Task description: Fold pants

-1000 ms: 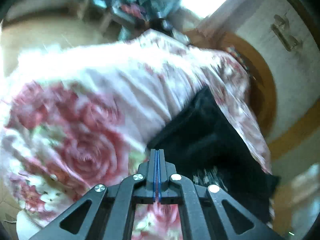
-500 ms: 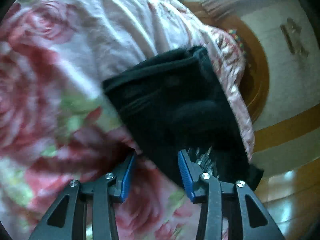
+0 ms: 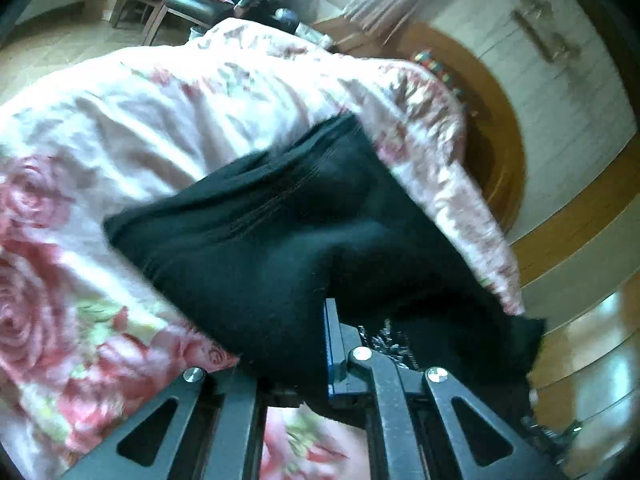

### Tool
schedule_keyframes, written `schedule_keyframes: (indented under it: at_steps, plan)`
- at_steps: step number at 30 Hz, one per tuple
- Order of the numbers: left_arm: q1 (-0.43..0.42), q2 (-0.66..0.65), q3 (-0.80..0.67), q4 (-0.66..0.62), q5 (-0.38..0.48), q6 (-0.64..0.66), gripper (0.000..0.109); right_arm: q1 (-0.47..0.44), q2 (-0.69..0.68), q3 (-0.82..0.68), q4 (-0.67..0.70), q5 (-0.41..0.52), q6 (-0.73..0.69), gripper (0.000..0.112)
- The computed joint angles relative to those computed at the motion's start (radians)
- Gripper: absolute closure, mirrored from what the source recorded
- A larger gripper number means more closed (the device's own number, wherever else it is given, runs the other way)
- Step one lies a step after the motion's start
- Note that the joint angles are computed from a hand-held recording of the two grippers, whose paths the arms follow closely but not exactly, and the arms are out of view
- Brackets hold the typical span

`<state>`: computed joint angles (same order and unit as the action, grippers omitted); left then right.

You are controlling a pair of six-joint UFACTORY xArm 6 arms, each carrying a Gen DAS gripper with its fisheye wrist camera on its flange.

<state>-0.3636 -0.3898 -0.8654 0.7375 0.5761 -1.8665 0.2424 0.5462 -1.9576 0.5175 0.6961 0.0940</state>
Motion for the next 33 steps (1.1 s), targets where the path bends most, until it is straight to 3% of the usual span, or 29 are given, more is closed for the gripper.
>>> schedule_keyframes:
  at_steps: [4,8,12,14,16,19,21,24,26,27,28,29,30,33]
  plan:
    - [-0.045,-0.156,0.073,0.022,0.091,-0.036,0.103,0.015,-0.094,0.094,0.052,0.012,-0.096,0.104]
    - [-0.099,-0.358,0.188,-0.007,0.210,-0.073,0.103,0.036,-0.253,0.295,0.157,0.023,-0.216,0.104]
    - [-0.153,-0.516,0.288,-0.038,0.320,-0.106,0.103,0.063,-0.380,0.481,0.176,0.034,-0.256,0.104]
    - [-0.140,-0.537,0.327,-0.071,0.320,-0.114,0.102,0.068,-0.396,0.527,0.189,0.049,-0.278,0.103]
    - [-0.105,-0.554,0.381,-0.155,0.253,-0.096,0.098,0.068,-0.399,0.556,0.183,0.036,-0.275,0.098]
    - [-0.150,-0.546,0.381,-0.146,0.298,-0.159,0.093,0.043,-0.398,0.574,0.248,0.011,-0.270,0.088]
    - [-0.220,-0.557,0.363,-0.100,0.388,-0.214,0.084,0.022,-0.403,0.582,0.282,-0.031,-0.246,0.082]
    - [-0.393,-0.564,0.299,0.051,0.638,-0.342,0.082,-0.013,-0.391,0.576,0.279,-0.097,-0.172,0.069]
    - [-0.445,-0.540,0.259,0.103,0.713,-0.372,0.081,-0.040,-0.365,0.556,0.277,-0.135,-0.108,0.066]
    - [-0.453,-0.522,0.240,0.120,0.726,-0.370,0.081,-0.049,-0.353,0.544,0.278,-0.146,-0.084,0.068]
    - [-0.452,-0.505,0.222,0.128,0.721,-0.359,0.081,-0.057,-0.337,0.525,0.274,-0.146,-0.068,0.076]
    - [-0.438,-0.485,0.208,0.135,0.698,-0.340,0.081,-0.063,-0.318,0.498,0.249,-0.131,-0.056,0.093]
    - [-0.417,-0.456,0.189,0.139,0.665,-0.314,0.081,-0.064,-0.308,0.475,0.229,-0.117,-0.057,0.100]
    - [-0.329,-0.366,0.146,0.116,0.518,-0.228,0.080,-0.046,-0.338,0.473,0.142,-0.145,-0.098,0.103]
